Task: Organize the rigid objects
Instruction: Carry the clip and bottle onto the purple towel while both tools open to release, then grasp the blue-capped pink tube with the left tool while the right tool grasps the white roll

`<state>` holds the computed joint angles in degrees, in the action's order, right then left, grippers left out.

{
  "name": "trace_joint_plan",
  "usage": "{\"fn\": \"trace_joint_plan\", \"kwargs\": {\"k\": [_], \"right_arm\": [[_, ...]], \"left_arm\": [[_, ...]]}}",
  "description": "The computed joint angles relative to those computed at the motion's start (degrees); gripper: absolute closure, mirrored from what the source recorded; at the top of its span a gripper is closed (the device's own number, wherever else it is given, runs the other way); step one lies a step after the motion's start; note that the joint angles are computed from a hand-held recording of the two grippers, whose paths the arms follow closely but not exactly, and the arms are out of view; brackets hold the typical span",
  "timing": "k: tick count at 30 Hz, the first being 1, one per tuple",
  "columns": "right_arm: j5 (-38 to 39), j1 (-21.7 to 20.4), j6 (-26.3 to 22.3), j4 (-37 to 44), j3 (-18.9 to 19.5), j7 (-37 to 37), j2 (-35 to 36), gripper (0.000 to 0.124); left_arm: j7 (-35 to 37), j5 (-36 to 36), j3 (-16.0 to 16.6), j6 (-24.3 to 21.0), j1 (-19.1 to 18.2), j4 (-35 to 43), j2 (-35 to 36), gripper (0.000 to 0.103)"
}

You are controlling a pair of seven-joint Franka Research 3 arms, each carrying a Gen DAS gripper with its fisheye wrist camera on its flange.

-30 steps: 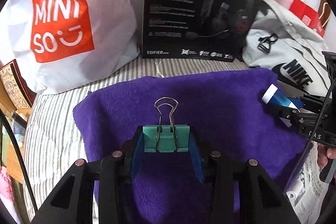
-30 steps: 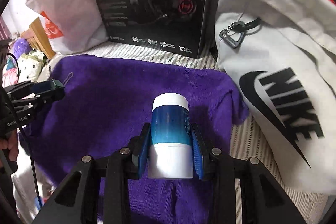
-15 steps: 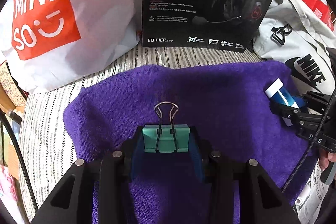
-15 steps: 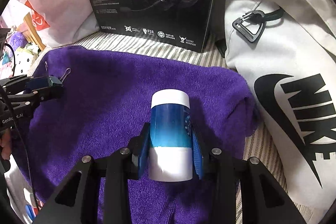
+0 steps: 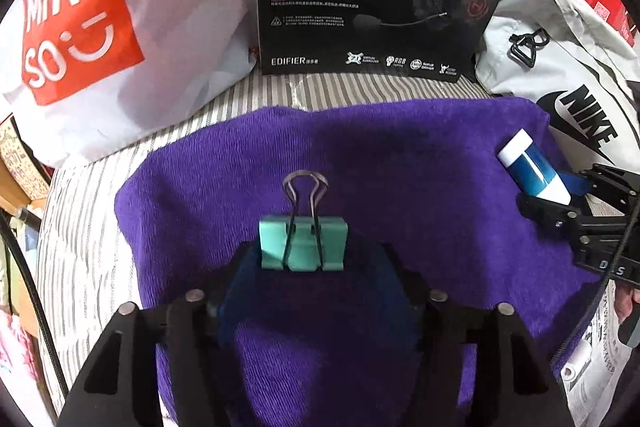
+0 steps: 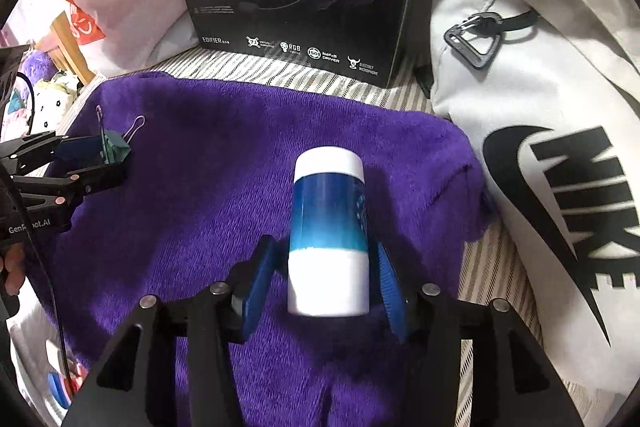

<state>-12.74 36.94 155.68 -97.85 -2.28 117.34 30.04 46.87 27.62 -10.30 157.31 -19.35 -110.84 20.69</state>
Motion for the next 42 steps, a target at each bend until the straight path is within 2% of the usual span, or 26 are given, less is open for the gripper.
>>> {"fn": "trace_joint_plan", "kwargs": {"k": [5,7,10,15,18,22,26,29,36,39,42], "right_arm": [[-2.3,1.8,2.8,-6.4,-1.3,4.2,-5.8,0.071],[-5.1,3.0,4.4,-10.5,-2.2,7.7,-9.5,0.062],[-9.8,3.7,6.0,-16.4,-2.1,13.3,-15.2,0.060],[-18.1,3.9,6.0,-24.5,-0.3,23.4,-23.1,0.059],[-20.7,3.0,7.5,-29.8,2.0,27.8,-27.0,0.059],[-23.3,1.1,9.0,-35.2,5.0,33.7,-29.9,0.059],[-20.9,-1.3,12.0,-39.9,8.0,35.0,-31.4,0.059],[-21.3,-3.3,12.8,-42.2,10.3,36.7,-32.2,0.059],[-20.0,-7.9,15.8,-45.9,14.9,38.8,-33.1,0.059],[-19.6,-8.9,16.5,-46.4,15.9,38.9,-33.0,0.059],[-18.8,-9.2,17.2,-46.6,16.2,38.5,-32.5,0.059]], "left_arm": [[-3.9,0.2,0.1,1.6,-0.6,-4.5,-3.6,0.039],[-8.2,2.7,0.9,2.6,-1.6,-7.8,-6.9,0.039],[-12.2,5.1,0.1,4.3,-1.5,-12.9,-12.1,0.039],[-19.4,9.0,-3.2,4.8,-1.2,-20.9,-20.7,0.031],[-20.4,7.2,-5.5,5.4,-1.2,-25.7,-24.6,0.029],[-21.4,5.3,-7.6,5.5,-1.8,-28.8,-25.9,0.029],[-22.5,3.9,-8.7,6.3,-2.5,-30.2,-26.0,0.029],[-23.3,4.0,-9.3,4.6,-3.0,-30.2,-25.7,0.029],[-25.6,4.5,-8.8,3.8,-2.9,-32.7,-27.2,0.029],[-26.1,5.4,-9.1,2.1,-2.4,-33.4,-27.9,0.029],[-25.8,5.5,-9.1,2.6,-2.3,-33.8,-27.6,0.029]]}}
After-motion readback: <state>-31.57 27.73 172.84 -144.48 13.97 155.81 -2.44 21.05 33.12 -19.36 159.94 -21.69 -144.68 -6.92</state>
